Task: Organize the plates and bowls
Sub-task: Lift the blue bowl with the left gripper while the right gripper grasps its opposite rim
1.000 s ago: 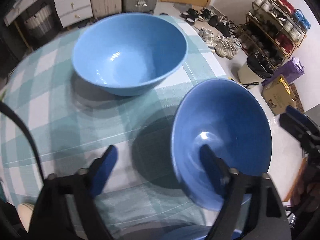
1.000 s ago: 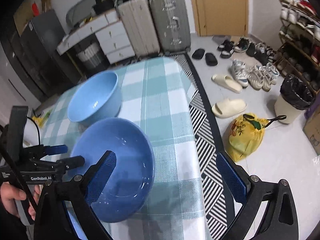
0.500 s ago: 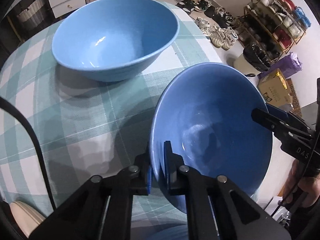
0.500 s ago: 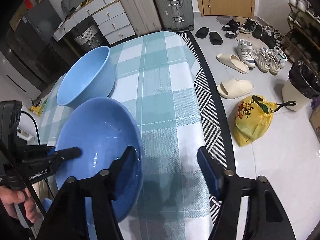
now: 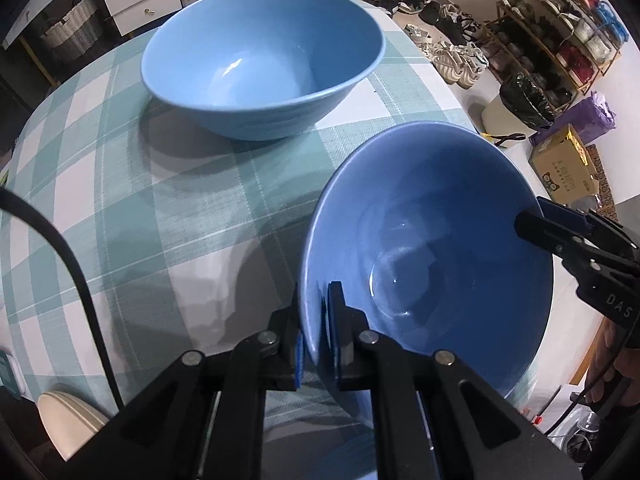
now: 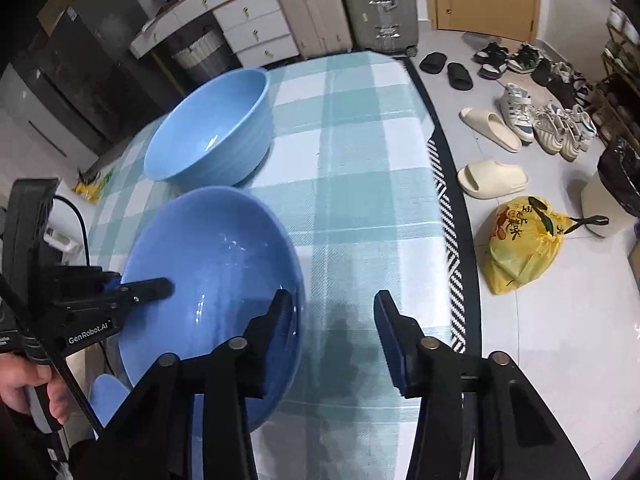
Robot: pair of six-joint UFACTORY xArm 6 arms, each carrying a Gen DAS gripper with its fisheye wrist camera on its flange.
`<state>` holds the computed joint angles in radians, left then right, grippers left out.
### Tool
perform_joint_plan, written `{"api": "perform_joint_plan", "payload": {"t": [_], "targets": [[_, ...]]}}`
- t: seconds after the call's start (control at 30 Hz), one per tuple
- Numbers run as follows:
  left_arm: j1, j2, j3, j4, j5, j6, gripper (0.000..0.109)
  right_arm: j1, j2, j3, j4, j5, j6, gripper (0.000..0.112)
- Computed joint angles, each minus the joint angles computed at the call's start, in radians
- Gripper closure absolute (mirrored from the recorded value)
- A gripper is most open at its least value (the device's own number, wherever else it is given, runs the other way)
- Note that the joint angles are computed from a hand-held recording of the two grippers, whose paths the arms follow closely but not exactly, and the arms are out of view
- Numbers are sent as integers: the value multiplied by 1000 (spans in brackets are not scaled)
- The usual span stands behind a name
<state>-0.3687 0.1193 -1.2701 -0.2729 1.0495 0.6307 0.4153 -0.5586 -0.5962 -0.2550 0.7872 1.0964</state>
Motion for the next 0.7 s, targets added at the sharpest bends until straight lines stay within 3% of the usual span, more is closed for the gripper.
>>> {"api": "perform_joint_plan", "payload": {"t": [0.27,0.33,0.5,0.7], "targets": [[27,-6,10,6,-9,10,101,21,75,-15,70,-73,-30,77],[28,-9,12,10,-13,8,100,20,85,-6,111,-108,-52,89],[28,-13,16,13,-12,7,100,37,101,-28,79,-105,-28,102],[30,-15,11,16,-3,-2,100,34,104,-36,125,-93,-32,103]]}}
